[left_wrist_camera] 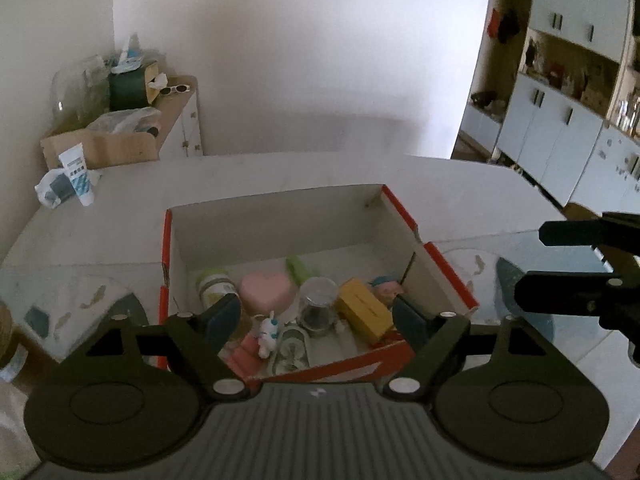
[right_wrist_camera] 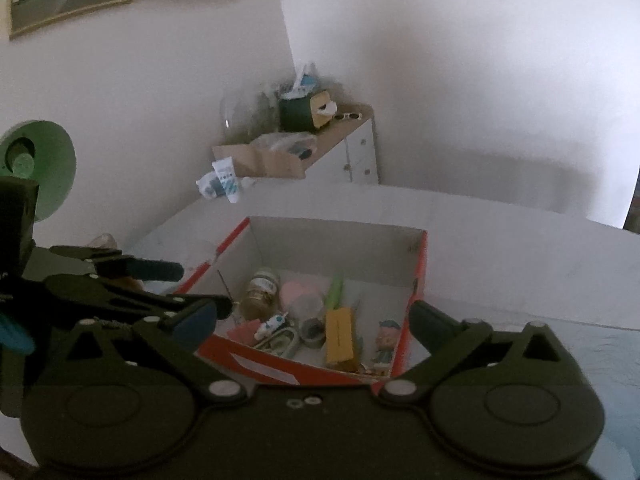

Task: Organize rigid objects

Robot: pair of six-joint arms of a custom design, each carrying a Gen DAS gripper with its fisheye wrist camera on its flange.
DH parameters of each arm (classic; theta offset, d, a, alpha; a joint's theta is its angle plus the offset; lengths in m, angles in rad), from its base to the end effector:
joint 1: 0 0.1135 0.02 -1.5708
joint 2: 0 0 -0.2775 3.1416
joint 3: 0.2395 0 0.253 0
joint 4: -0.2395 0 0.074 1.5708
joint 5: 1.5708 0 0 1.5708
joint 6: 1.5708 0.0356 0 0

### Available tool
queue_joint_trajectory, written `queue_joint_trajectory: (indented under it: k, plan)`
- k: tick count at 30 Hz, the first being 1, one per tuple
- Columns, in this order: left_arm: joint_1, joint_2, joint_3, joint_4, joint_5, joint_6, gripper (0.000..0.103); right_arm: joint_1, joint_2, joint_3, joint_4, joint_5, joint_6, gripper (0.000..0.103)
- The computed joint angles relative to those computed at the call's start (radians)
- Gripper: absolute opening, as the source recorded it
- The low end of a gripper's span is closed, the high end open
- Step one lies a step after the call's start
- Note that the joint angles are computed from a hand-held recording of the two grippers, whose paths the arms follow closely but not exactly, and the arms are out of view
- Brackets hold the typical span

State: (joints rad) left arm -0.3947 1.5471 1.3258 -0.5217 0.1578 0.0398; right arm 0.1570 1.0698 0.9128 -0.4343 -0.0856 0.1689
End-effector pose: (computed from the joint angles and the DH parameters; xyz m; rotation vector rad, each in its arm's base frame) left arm 0.3180 -0.1385 0.3217 0.5809 2.2564 -0.3618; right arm 0.2264 0.0389 0.3167 -0.0367 2.1727 0.2797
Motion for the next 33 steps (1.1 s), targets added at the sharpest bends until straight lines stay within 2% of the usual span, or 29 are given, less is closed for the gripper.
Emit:
queue_joint_trajectory:
  k: [4,7,10,16,21,33]
  plan:
    - [-0.019,-0.04,-0.017,-0.018,-0.047,-0.015,0.092,0.012,-0.054,-0.015,-0.02,0.022,0.007,0.103]
    - [-0.007,-0.061,-0.027,-0.036,-0.008,-0.041,0.093,0.025,-0.088,-0.024,-0.038,0.043,0.017,0.103]
    - [-0.013,-0.091,-0.048,-0.037,-0.025,-0.06,0.099,0.047,-0.108,-0.025,-0.055,0.069,0.03,0.103]
    - [-0.05,-0.165,-0.104,0.002,-0.124,-0.095,0.099,0.08,-0.15,-0.043,-0.08,0.095,0.062,0.103]
    - [-0.064,-0.176,-0.099,-0.019,-0.17,-0.101,0.099,0.085,-0.185,-0.057,-0.105,0.098,0.088,0.103]
    - [-0.077,-0.178,-0.111,-0.051,-0.172,-0.118,0.099,0.07,-0.239,-0.08,-0.159,0.11,0.11,0.103]
